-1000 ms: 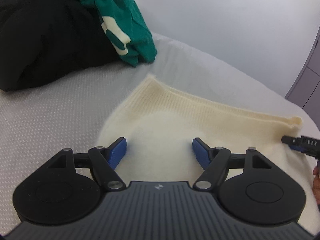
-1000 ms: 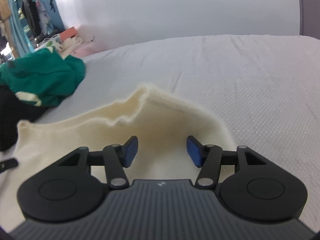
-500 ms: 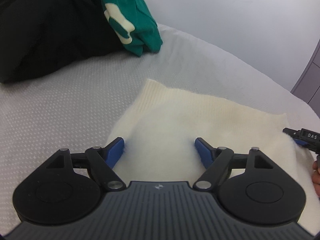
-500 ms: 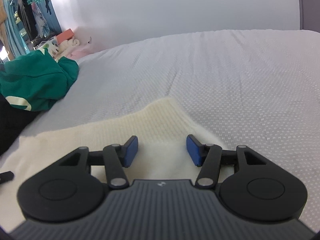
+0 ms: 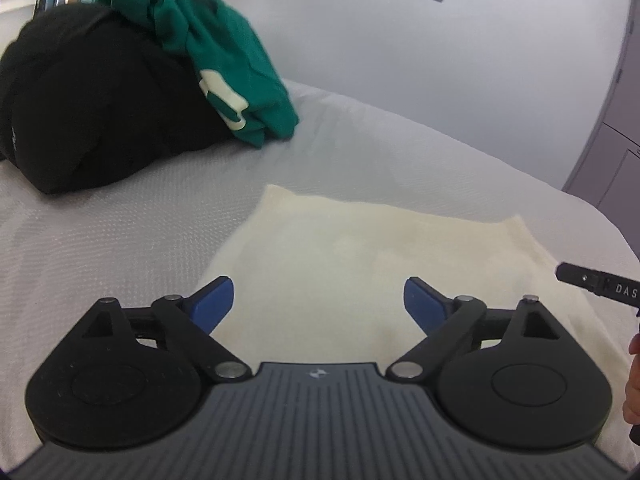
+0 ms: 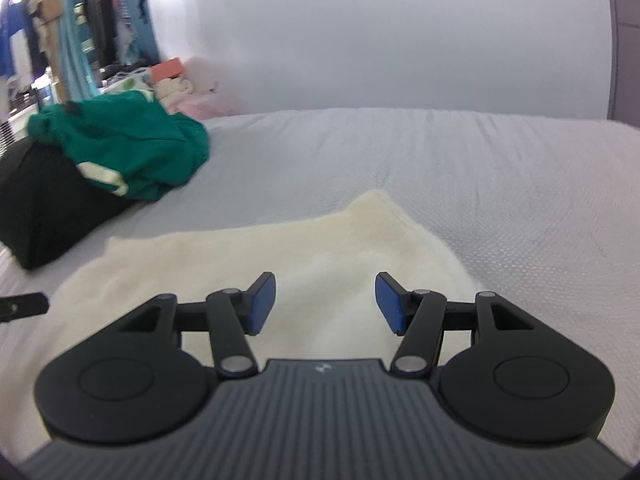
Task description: Fold large clothes
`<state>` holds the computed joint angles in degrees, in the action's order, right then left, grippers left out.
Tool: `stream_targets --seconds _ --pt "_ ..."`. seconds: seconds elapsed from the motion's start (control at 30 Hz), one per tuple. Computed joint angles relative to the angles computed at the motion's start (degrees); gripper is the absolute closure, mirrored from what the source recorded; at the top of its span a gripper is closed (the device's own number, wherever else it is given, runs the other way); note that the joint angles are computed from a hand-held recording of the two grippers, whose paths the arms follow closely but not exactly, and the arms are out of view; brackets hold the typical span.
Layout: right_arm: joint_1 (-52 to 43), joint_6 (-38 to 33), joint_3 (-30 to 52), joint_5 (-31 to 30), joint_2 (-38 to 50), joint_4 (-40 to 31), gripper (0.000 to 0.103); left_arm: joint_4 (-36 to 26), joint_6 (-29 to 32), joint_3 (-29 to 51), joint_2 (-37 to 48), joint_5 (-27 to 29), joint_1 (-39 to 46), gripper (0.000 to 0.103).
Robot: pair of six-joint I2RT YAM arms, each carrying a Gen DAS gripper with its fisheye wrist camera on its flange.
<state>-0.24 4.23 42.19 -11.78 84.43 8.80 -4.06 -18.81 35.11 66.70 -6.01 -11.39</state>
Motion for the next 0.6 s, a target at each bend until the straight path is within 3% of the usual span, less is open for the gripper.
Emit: stream_targets --seconds 0.3,0.6 --pt "1.64 0.42 -9.73 -2.22 -19.81 -6.31 0.045 -12.99 -4.23 -2.35 -15.24 -14.05 -15.96 0.004" --pt "-1.56 1.94 -14.74 -8.26 -37.33 -19.01 0.045 -27.85 -18.58 -2.95 -24.41 -29.48 -36.20 0.001"
